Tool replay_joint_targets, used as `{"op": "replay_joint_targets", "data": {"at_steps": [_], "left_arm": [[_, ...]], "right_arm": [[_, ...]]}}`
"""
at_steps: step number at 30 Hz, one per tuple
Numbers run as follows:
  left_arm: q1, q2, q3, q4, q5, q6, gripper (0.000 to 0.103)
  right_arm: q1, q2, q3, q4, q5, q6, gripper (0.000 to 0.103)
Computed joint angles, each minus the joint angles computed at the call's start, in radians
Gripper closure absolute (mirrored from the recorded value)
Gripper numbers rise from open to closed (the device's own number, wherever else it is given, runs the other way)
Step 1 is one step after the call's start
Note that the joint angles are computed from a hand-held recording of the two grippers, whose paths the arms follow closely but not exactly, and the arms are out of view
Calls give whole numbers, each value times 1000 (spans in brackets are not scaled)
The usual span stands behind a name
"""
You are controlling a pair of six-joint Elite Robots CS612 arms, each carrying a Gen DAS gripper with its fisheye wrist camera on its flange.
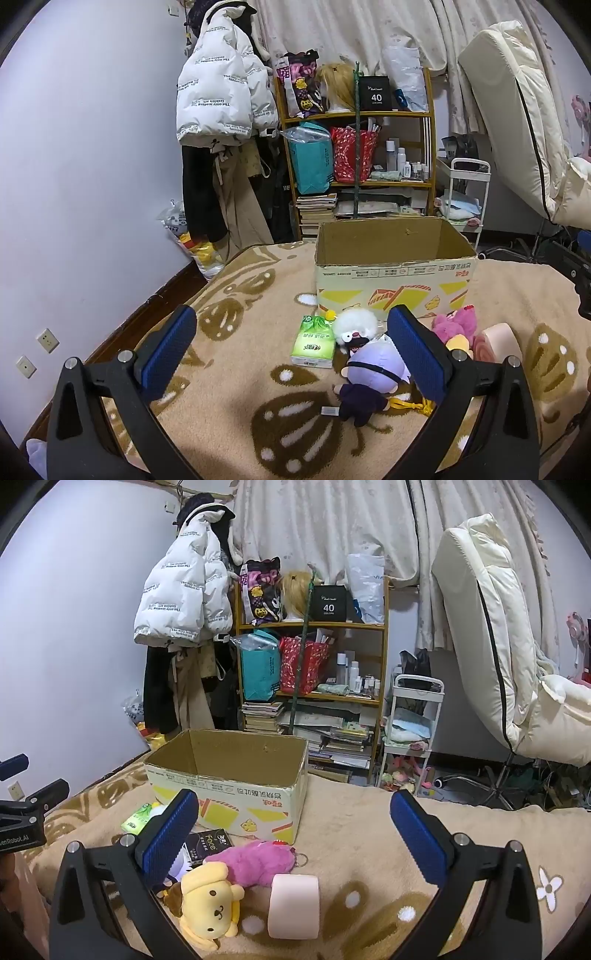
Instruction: Organize soft objects
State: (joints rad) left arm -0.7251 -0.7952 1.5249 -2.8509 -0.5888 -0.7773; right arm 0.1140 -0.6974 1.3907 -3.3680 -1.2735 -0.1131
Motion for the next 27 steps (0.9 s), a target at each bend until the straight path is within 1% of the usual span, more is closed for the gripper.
{"op": "replay_joint_targets", "data": {"at_steps": [27], "left_arm": [[0, -2, 4, -3, 4, 2, 1]], "right_arm": [[0, 0, -2, 2, 0, -3, 0]]}}
